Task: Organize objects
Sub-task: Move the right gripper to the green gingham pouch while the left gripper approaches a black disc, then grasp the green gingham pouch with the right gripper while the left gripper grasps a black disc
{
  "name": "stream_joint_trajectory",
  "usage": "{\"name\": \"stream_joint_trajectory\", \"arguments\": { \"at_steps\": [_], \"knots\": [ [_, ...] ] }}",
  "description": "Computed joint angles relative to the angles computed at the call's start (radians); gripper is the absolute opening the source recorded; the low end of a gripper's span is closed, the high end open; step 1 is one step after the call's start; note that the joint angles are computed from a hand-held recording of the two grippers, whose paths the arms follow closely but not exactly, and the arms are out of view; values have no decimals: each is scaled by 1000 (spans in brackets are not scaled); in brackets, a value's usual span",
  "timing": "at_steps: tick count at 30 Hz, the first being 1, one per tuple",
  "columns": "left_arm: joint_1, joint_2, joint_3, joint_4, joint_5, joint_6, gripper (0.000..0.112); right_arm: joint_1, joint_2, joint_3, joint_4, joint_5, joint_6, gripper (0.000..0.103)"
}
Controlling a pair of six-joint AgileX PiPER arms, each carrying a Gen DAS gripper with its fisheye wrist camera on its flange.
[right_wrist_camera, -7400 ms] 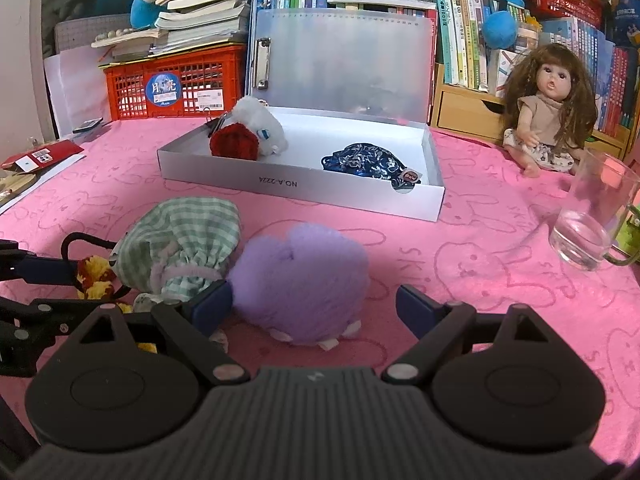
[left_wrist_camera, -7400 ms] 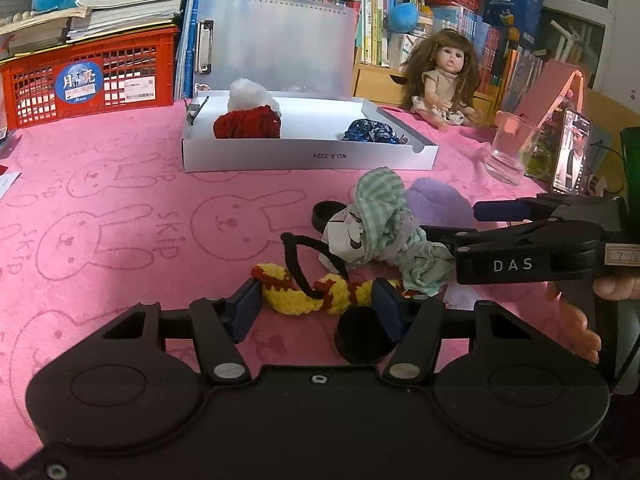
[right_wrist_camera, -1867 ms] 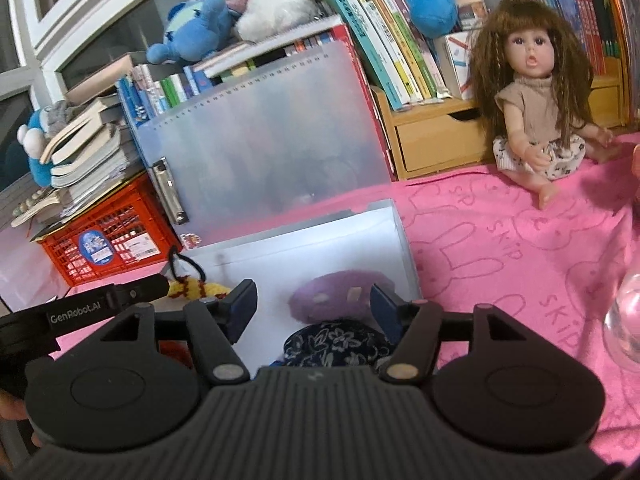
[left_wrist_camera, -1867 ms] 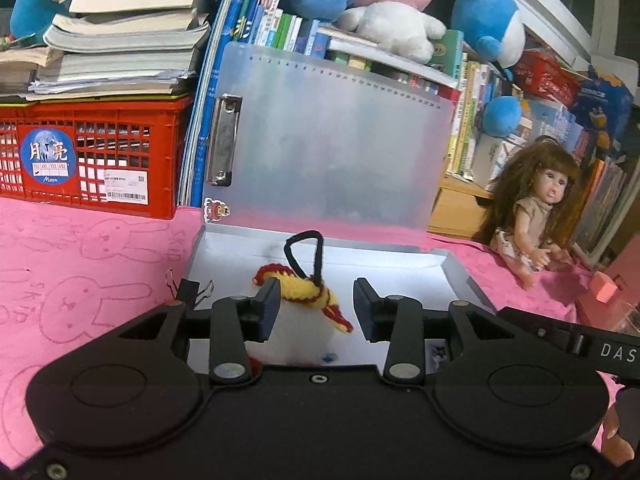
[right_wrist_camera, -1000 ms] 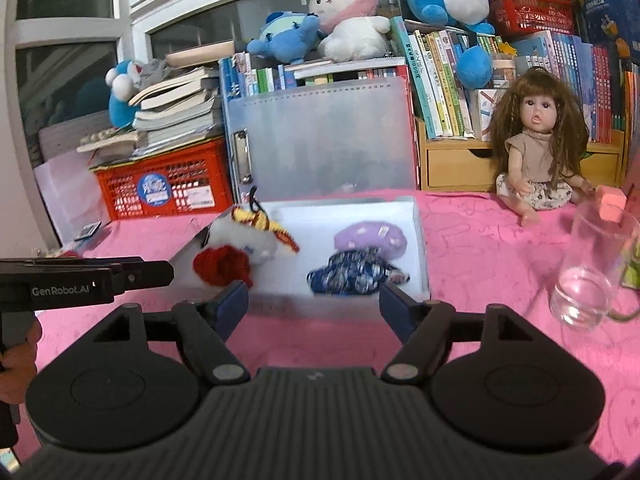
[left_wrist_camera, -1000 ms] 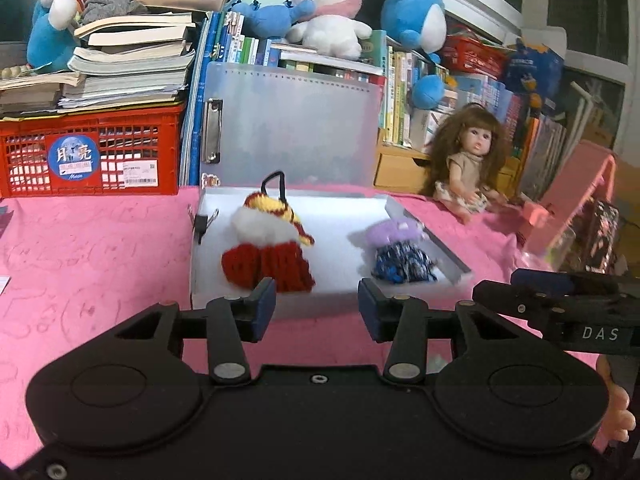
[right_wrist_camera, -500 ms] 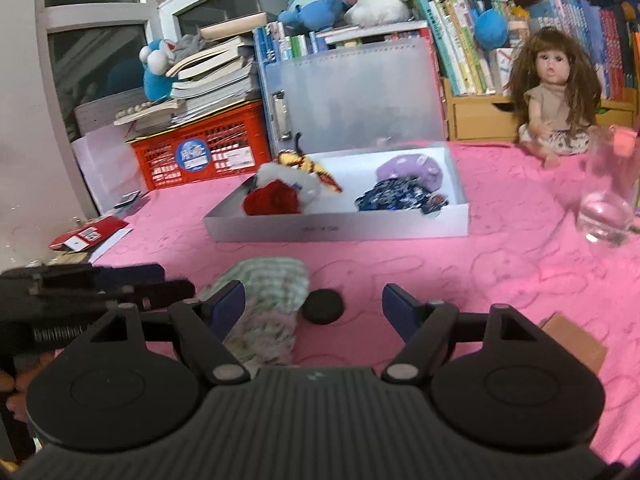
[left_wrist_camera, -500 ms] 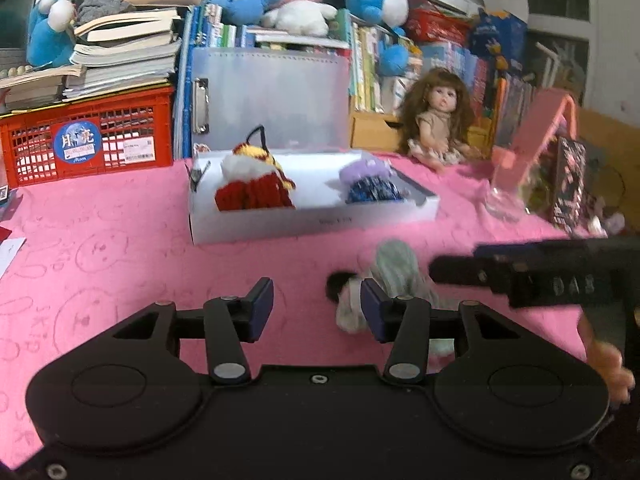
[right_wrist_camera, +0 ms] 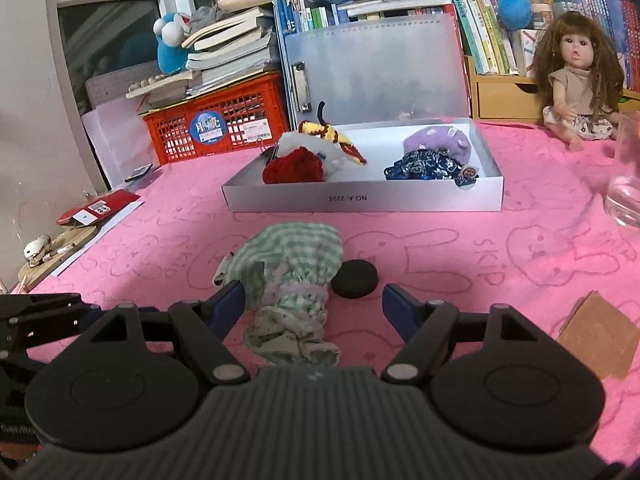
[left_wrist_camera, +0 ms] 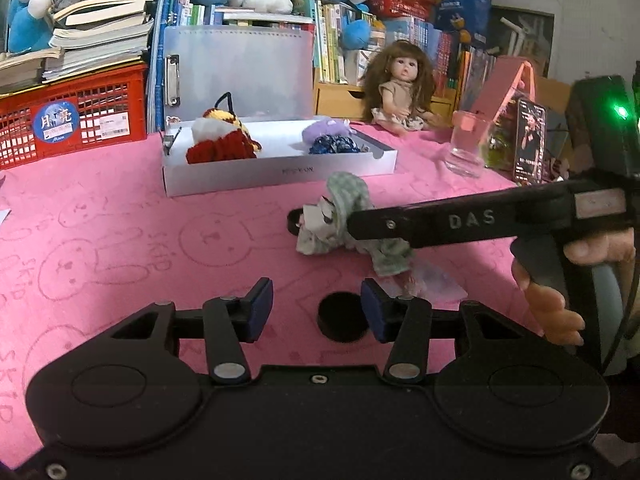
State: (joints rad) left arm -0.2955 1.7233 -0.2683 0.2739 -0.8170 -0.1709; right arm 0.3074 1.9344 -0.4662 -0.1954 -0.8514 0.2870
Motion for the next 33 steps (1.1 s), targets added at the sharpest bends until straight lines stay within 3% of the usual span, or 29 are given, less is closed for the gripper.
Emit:
{"name": "stream_joint_trajectory", "arguments": {
  "at_steps": [3,7,13,16,33],
  "knots": [
    [-14,12,4,-11,-6,13,43,6,9,-7,8,9,-1,85],
    [-17,26,1,1,-11,7,39,15,15,-7,22,9,-6,76],
    [-18,33,-15,3,5,-11,27,10,19,5,13,-29,24,49],
    [-18,36,-13,4,4,-12,26,13,6,21,28,-51,13,37],
    [2,41,-1,24,-37,-36,24,-1,-36,69,78,-111,11,34]
  ]
}}
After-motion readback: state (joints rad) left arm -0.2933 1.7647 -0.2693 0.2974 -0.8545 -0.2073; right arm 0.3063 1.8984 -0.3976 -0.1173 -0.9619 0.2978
